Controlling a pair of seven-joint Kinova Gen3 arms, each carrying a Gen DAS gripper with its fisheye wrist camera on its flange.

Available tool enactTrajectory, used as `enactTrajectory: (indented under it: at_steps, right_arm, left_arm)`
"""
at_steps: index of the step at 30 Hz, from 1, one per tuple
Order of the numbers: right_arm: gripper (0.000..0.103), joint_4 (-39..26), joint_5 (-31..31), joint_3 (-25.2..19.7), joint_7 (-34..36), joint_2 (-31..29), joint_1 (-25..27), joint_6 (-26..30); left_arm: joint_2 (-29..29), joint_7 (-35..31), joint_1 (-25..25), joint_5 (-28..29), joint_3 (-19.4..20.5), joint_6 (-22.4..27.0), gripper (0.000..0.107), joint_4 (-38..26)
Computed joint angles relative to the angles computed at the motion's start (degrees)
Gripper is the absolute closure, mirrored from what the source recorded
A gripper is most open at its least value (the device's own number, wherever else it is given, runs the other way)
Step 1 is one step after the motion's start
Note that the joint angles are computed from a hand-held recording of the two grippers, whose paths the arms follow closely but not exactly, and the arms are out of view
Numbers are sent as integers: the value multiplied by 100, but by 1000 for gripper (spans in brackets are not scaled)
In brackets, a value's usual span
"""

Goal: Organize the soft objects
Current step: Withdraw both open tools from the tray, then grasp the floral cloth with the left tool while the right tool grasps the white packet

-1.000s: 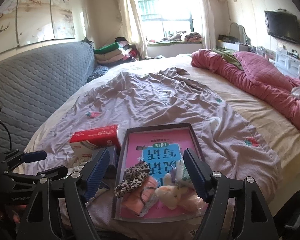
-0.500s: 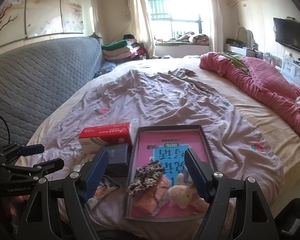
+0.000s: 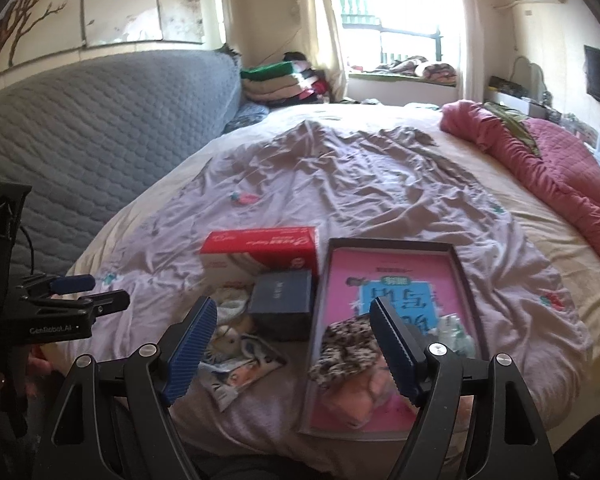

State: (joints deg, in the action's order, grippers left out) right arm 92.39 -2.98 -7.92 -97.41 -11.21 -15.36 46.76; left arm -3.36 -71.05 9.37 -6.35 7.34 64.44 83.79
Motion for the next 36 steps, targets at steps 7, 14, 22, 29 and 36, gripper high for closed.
enactTrajectory:
  at_steps: [7, 14, 22, 29, 36]
  right_arm:
    - [23, -35, 52, -164, 55, 196, -195, 23]
    - [22, 41, 211, -293, -57, 340, -373, 39]
    - [22, 142, 360, -485, -558, 670, -658, 106]
    - [22, 215, 483, -448, -1026, 1025, -896, 75]
    - [22, 231, 318, -310, -924, 1421, -975, -27]
  left_arm:
    - [-32, -72, -67, 88, -69, -11, 31, 227]
    - [0, -144, -104, 193, -108, -114, 31, 327]
    - [97, -304, -207, 491, -197, -145, 31, 424]
    - [227, -576, -389, 1008, -352, -186, 31, 486]
    - [529, -572, -480, 1167, -369, -77, 31, 330]
